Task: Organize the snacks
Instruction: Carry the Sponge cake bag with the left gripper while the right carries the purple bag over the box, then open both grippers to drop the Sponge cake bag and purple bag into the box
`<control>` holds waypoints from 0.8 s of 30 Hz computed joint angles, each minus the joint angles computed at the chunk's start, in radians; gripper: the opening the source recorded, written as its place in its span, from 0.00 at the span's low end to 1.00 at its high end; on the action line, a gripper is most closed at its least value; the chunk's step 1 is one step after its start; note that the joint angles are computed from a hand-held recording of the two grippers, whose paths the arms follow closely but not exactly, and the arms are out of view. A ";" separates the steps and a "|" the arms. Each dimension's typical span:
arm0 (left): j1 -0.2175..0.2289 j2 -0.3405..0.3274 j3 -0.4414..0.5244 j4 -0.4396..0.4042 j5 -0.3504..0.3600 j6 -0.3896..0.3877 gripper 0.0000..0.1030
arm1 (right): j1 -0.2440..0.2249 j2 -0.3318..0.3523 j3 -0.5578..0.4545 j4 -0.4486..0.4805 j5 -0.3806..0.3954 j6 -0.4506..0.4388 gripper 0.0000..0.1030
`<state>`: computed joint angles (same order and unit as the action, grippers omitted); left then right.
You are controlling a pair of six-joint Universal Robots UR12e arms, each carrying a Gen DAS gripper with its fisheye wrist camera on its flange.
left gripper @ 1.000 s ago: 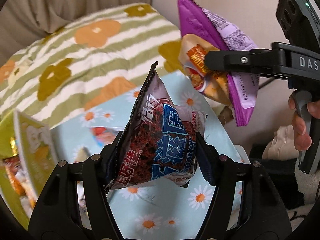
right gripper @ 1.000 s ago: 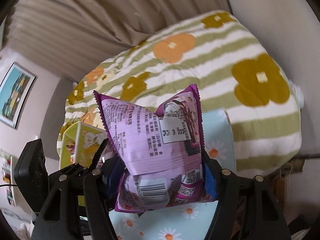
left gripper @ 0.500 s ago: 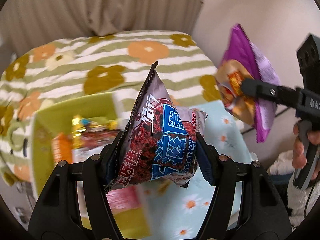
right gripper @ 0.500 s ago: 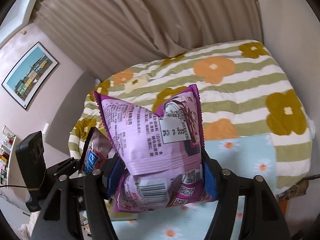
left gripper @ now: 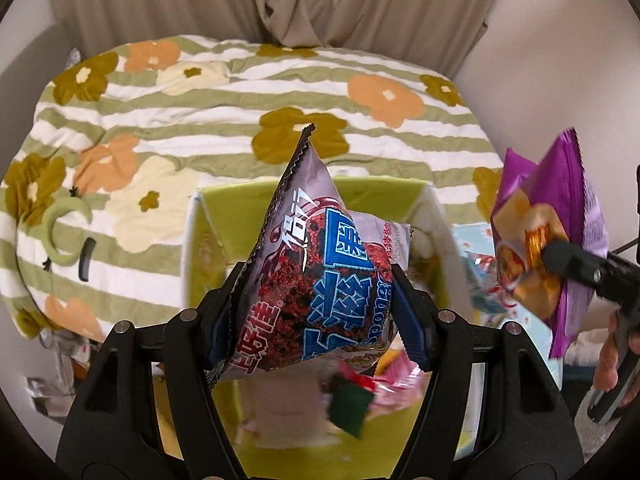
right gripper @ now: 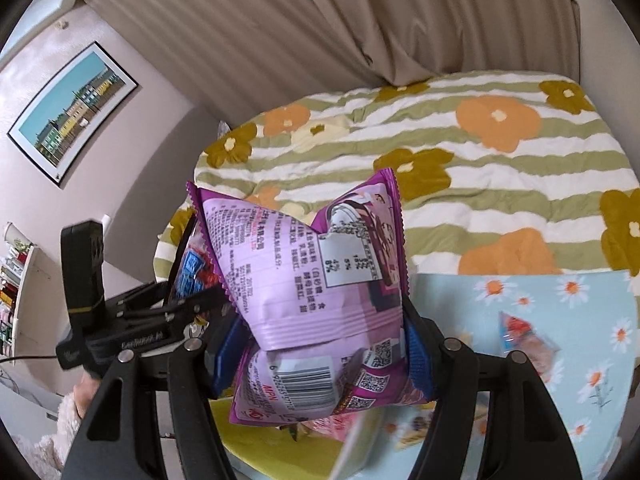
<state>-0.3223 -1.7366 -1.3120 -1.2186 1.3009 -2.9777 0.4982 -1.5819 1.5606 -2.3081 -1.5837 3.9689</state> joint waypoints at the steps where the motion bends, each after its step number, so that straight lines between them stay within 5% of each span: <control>1: 0.000 -0.010 0.009 -0.011 0.016 0.010 0.74 | 0.002 0.008 -0.005 0.003 0.002 0.005 0.62; 3: -0.001 -0.030 0.022 -0.010 0.055 0.019 0.93 | 0.007 0.025 -0.017 0.013 0.005 0.016 0.62; 5: 0.008 -0.024 0.008 0.015 0.063 0.029 0.98 | 0.014 0.045 -0.034 0.022 0.005 0.030 0.62; 15: 0.030 0.058 -0.095 0.045 0.069 -0.006 0.98 | 0.056 0.086 -0.085 0.071 -0.030 0.013 0.62; 24: 0.041 0.141 -0.172 0.091 0.170 -0.080 0.98 | 0.077 0.120 -0.131 0.100 -0.001 -0.063 0.65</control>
